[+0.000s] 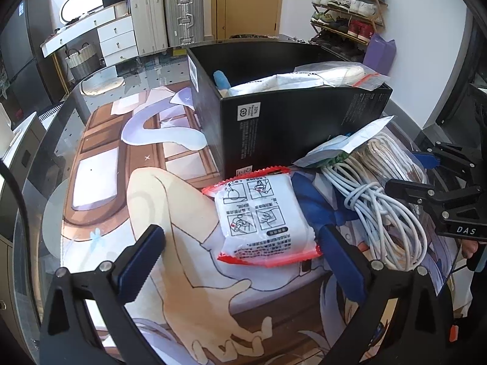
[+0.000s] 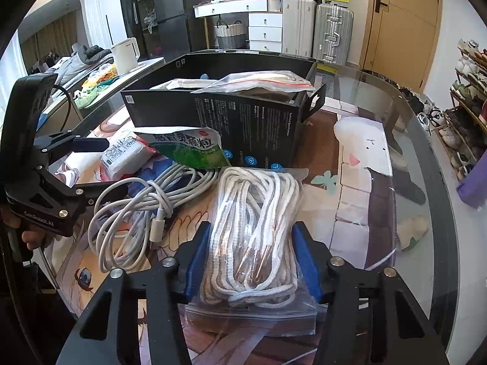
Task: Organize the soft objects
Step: 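Grasp the white-and-red printed packet with the left tool while the right tool grasps the bagged rope coil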
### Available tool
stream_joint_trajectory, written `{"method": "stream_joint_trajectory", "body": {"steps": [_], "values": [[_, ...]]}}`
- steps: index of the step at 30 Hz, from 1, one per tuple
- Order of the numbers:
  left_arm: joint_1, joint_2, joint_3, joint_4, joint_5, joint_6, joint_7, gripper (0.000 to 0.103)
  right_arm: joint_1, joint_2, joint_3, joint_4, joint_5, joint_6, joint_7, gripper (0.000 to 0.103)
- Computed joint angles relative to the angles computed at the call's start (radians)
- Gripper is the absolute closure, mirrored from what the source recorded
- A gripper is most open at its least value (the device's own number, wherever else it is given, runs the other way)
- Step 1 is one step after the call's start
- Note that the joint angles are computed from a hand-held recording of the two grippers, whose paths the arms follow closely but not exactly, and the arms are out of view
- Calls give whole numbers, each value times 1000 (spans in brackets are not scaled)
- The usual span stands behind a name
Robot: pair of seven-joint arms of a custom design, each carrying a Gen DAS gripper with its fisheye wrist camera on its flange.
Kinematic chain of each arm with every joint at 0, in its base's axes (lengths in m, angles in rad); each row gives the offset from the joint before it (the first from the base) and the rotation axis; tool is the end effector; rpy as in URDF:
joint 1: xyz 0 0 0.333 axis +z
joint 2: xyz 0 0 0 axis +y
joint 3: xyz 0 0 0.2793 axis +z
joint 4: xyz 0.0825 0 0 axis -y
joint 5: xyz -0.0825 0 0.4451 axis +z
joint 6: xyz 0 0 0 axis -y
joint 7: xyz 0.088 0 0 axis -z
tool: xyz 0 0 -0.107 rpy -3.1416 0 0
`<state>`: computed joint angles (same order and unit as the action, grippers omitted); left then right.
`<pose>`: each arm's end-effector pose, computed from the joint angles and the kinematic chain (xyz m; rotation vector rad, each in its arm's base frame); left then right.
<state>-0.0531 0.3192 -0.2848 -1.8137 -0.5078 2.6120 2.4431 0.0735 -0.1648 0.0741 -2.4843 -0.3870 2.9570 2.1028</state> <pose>0.6792 -0.2149 0.3557 -1.0674 2.6099 -0.8924 0.5392 0.1052 0.3417 -1.8164 1.8598 -0.6065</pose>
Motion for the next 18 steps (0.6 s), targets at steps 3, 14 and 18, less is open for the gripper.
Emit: {"method": "stream_joint_trajectory", "body": {"steps": [3,14,18], "values": [[6,-7,-5,-8,-16,2,13,10,2,-2,1,-2,-1,-4,-4,51],[22,-20,-12,-16,-90,3,81,47,4,-8,0,-10,5,-2,-14,51],[25,-29,-7,-18,-110,2,101,59,1,-8,1,-13,3,4,-14,51]]}}
